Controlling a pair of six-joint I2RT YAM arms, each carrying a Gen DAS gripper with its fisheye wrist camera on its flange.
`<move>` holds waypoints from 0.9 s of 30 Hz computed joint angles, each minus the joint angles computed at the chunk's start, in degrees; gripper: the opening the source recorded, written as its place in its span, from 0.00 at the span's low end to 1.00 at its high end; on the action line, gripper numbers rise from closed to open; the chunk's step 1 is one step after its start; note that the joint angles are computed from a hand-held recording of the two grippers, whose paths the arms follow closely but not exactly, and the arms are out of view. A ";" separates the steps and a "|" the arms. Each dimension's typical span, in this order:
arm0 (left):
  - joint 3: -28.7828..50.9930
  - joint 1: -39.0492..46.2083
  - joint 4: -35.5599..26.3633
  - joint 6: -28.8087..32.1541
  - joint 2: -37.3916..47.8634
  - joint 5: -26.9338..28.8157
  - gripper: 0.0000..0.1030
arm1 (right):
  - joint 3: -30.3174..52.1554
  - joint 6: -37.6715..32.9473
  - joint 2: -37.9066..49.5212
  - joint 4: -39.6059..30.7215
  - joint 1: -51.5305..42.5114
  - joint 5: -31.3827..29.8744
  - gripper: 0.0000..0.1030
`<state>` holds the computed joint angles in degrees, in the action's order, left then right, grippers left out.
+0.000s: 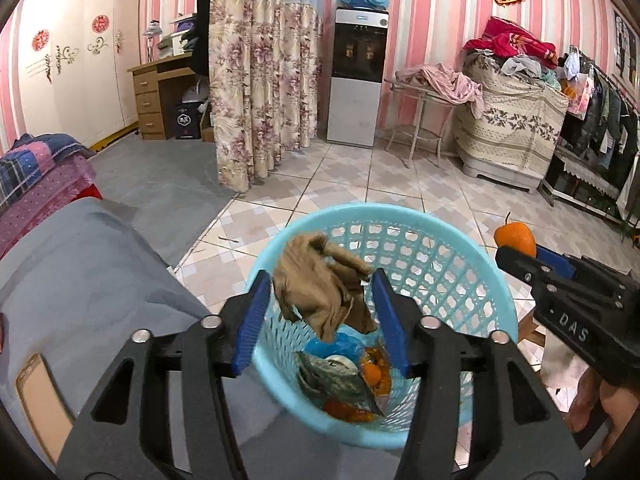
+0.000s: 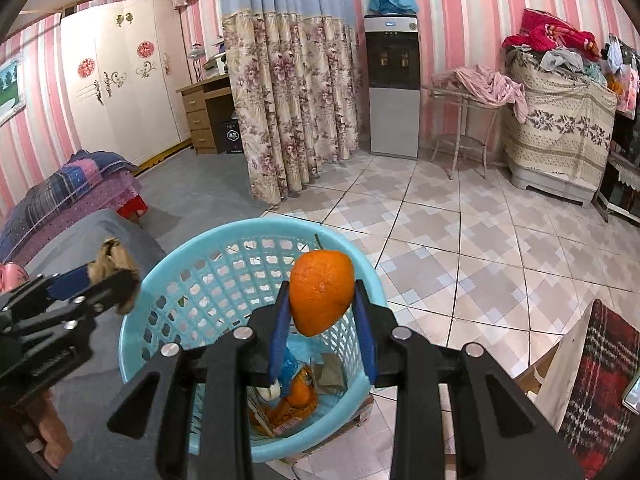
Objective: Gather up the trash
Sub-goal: 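Open the left tool dropping the paper while the right tool releases the orange into the basket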
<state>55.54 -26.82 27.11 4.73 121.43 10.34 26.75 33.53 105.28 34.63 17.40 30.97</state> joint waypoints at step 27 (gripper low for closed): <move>-10.83 16.13 5.56 1.38 -10.09 -0.46 0.94 | 11.00 0.70 8.82 -2.20 6.86 3.27 0.63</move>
